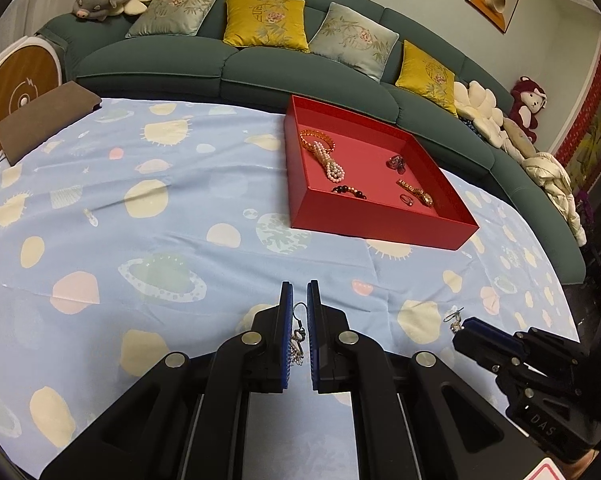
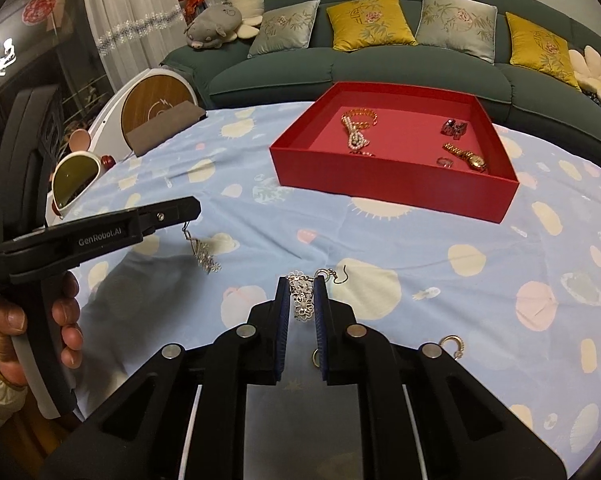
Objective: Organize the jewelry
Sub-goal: 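Grasp the other silver dangle earring with the right tool while the left tool holds its earring, then carry both silver dangle earrings over the red tray with both tools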
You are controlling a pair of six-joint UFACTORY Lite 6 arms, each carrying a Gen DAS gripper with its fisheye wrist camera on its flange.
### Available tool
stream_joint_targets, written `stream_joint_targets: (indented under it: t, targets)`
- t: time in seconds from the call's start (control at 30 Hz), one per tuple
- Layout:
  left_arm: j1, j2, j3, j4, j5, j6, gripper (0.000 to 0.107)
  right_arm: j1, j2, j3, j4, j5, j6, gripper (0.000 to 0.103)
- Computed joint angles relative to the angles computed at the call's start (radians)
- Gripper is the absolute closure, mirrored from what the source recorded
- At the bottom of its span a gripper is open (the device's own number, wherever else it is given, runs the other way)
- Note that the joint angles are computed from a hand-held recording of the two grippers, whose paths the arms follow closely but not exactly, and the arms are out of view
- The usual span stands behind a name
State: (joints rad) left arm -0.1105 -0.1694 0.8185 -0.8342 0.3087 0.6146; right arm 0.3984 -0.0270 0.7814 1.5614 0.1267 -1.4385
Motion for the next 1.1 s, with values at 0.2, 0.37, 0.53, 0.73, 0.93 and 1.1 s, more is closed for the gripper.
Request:
stream_joint_targets:
  t: [0.2, 0.37, 0.53, 0.73, 0.93, 1.1]
  targets:
    - [0.012, -0.029, 0.054, -0.015, 0.06, -0.019, 0.102, -0.075, -0.082, -0.005, -0.139, 0.042, 0.13, 0.092]
    - [-0.014, -0.05, 0.137, 0.069, 0.076, -0.131, 0.102, -0.146, -0.143, 0.024, -0.242, 0.088, 0.231, 0.092]
    - [-0.066, -0.015, 0.274, 0.223, 0.079, -0.287, 0.102, -0.219, -0.165, 0.1, -0.33, 0.137, 0.314, 0.092]
    - [-0.13, 0.099, 0.49, 0.389, 0.087, -0.454, 0.102, -0.287, -0.111, 0.254, -0.403, 0.178, 0.386, 0.092]
    - [-0.147, 0.291, 0.719, 0.424, 0.114, -0.486, 0.102, -0.358, 0.069, 0.461, -0.391, 0.239, 0.412, 0.092]
    - [-0.166, 0.496, 0.963, 0.523, 0.165, -0.548, 0.102, -0.373, 0.245, 0.622, -0.423, 0.253, 0.448, 0.091]
